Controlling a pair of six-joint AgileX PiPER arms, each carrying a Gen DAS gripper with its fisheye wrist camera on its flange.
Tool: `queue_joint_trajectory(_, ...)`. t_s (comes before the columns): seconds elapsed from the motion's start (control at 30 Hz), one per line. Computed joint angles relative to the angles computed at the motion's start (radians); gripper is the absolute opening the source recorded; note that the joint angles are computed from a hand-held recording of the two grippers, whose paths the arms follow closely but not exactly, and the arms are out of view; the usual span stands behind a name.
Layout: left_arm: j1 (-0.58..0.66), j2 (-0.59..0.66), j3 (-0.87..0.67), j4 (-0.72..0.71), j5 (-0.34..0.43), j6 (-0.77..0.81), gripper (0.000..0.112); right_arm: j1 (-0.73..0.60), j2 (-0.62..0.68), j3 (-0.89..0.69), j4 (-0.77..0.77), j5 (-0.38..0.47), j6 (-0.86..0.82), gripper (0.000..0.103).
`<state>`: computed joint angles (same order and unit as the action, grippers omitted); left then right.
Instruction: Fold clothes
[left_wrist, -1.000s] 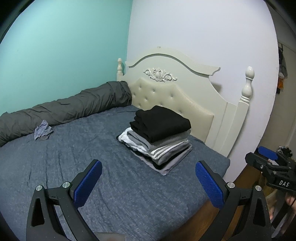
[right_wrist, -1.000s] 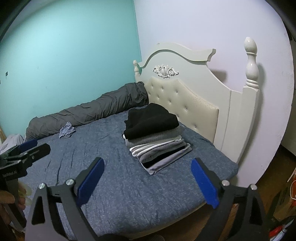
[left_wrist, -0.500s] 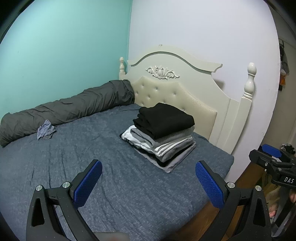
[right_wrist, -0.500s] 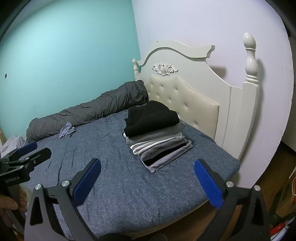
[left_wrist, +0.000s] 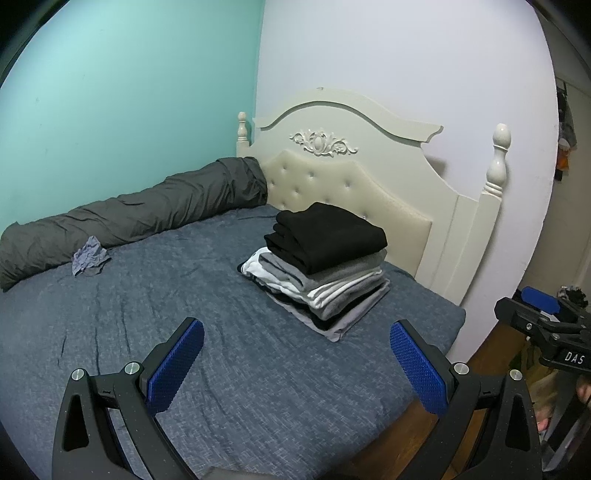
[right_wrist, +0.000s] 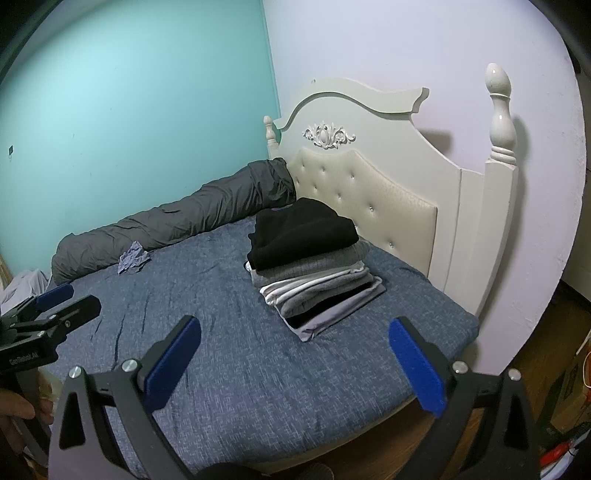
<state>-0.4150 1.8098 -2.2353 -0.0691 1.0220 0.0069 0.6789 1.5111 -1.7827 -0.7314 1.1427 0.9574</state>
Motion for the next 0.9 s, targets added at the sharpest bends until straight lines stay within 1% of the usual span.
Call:
queue_joint_trajectory(0.27, 0.003, 0.004, -0.009, -0.008, 0.010, 0.000, 0.103, 0.004, -0.006, 0.010, -0.003, 0.001, 0.011, 0.102)
queue_joint_trajectory(0.8, 0.006, -0.018, 0.043, -0.028, -0.024, 0.013, 0.103, 0.003, -0.008, 0.028, 0.003, -0.006, 0.028, 0.102)
queue_joint_trajectory(0.9, 0.006, -0.014, 0.037, -0.030, -0.018, 0.009, 0.103, 0.003, -0.010, 0.030, 0.004, -0.007, 0.030, 0.102)
